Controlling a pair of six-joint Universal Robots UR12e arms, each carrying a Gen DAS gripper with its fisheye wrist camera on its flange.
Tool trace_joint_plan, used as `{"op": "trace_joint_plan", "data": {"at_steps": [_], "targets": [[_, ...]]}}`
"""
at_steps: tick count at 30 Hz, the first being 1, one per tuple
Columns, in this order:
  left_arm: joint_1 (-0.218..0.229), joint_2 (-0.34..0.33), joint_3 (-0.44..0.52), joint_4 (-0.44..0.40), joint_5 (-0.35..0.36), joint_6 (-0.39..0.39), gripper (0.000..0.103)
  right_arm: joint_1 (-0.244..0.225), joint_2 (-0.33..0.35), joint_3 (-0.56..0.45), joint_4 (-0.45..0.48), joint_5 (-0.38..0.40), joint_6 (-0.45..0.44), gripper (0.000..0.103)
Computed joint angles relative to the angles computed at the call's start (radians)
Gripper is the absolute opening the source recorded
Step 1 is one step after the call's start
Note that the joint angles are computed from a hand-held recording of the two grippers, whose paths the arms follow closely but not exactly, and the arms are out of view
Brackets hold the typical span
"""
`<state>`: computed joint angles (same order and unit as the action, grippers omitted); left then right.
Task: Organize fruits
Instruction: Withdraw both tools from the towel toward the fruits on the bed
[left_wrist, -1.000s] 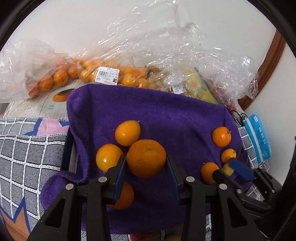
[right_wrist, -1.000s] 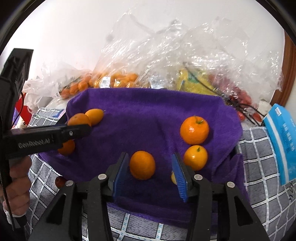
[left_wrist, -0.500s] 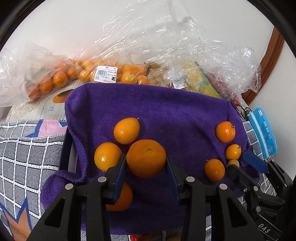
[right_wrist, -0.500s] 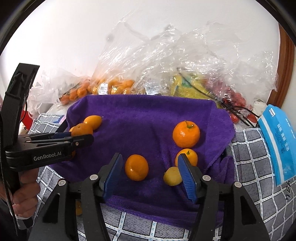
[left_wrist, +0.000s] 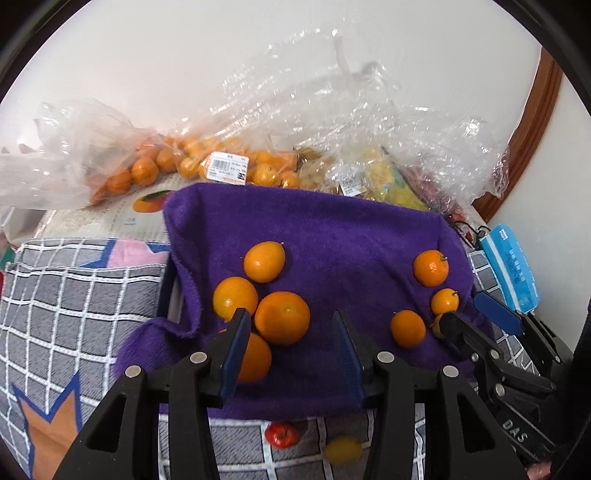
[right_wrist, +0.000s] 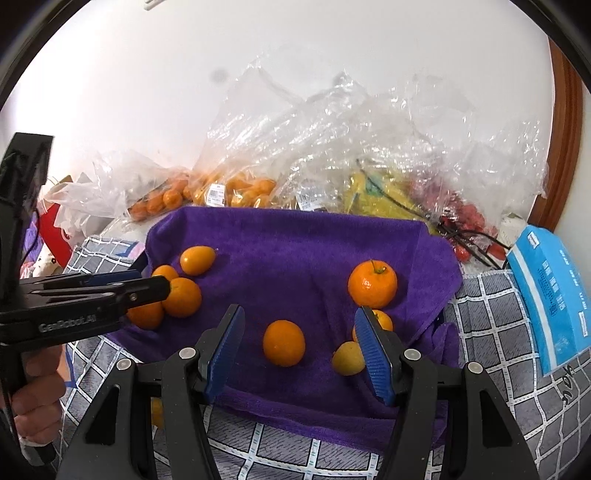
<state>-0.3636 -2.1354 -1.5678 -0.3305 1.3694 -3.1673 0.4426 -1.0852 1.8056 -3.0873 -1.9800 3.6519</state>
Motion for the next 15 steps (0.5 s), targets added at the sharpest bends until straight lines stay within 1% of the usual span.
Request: {"op": "trace_joint_plan", "data": {"at_steps": [5, 7, 11, 15], "targets": [[0.01, 0.039, -0.053, 0.043, 0.004, -0.007, 0.044, 0.012, -0.005, 0.004, -0.04, -0.04, 0.004, 0.062], [0.014, 0.053, -0.074, 0.056, 0.002, -0.019, 0.044, 0.015, -0.008, 0.0, -0.03, -0.047, 0.005, 0.062], [0.022, 0.085, -0.123, 0.089, -0.006, -0.027, 0.044, 0.025, -0.012, -0.007, -0.046, -0.054, 0.011, 0.062], [0.029, 0.118, -0.171, 0.127, -0.005, -0.022, 0.044, 0.052, -0.02, -0.016, -0.039, -0.107, 0.004, 0.062]]}}
